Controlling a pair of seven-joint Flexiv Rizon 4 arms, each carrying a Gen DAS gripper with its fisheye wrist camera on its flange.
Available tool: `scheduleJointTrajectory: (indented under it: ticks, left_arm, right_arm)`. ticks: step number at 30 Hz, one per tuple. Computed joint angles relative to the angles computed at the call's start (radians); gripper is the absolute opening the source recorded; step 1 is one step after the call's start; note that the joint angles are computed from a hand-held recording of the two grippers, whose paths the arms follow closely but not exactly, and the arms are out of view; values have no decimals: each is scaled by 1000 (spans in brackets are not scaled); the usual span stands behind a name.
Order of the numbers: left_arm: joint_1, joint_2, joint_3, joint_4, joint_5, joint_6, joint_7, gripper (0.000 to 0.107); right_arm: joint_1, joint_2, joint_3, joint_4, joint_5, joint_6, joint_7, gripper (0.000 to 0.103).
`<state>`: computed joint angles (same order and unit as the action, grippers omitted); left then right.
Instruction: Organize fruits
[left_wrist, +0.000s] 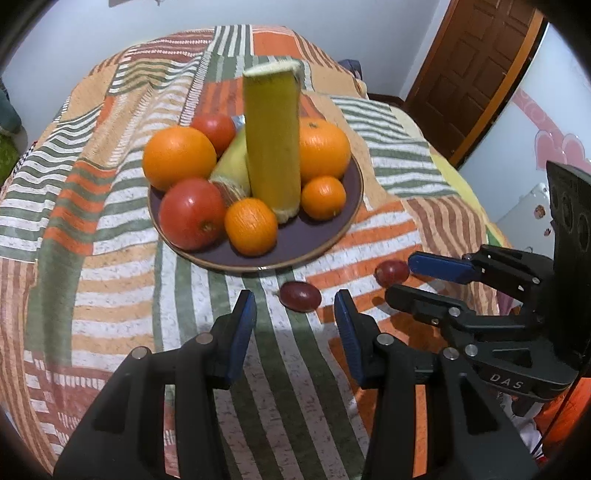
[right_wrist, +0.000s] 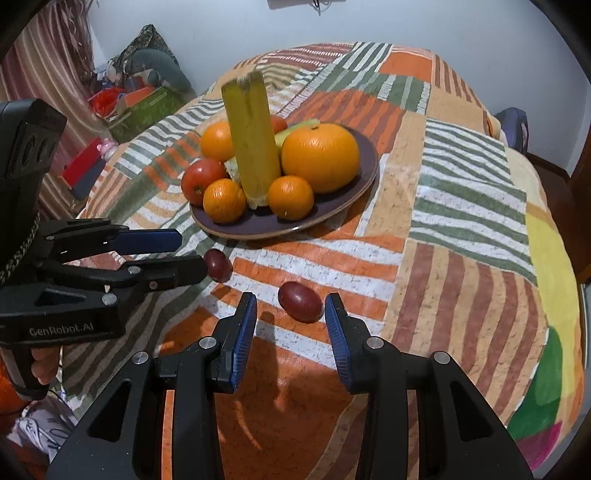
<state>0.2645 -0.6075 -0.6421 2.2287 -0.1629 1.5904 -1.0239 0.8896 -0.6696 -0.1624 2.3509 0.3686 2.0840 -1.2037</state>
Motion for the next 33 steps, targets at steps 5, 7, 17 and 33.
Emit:
scheduleJointTrajectory:
  ticks: [5,7,17,33]
  left_arm:
    - [-41,-16,35,-22,0,-7,2,44]
    - [-56,-23,46,-31,0,-5,5,44]
    - [-105,-49,93,-62,11,16,9,31]
    - [73,-22,-53,-20,59,75,-34,30]
  right_arm:
    - [29,-22,-32,-18,15,-16,3,31]
    - [52,-26,-53,-18,17,-25,-3,25]
    - [28,-20,-34,-14,5,-4,-6,23]
    - [30,-8,-45,-79,-4,-3,-56,23]
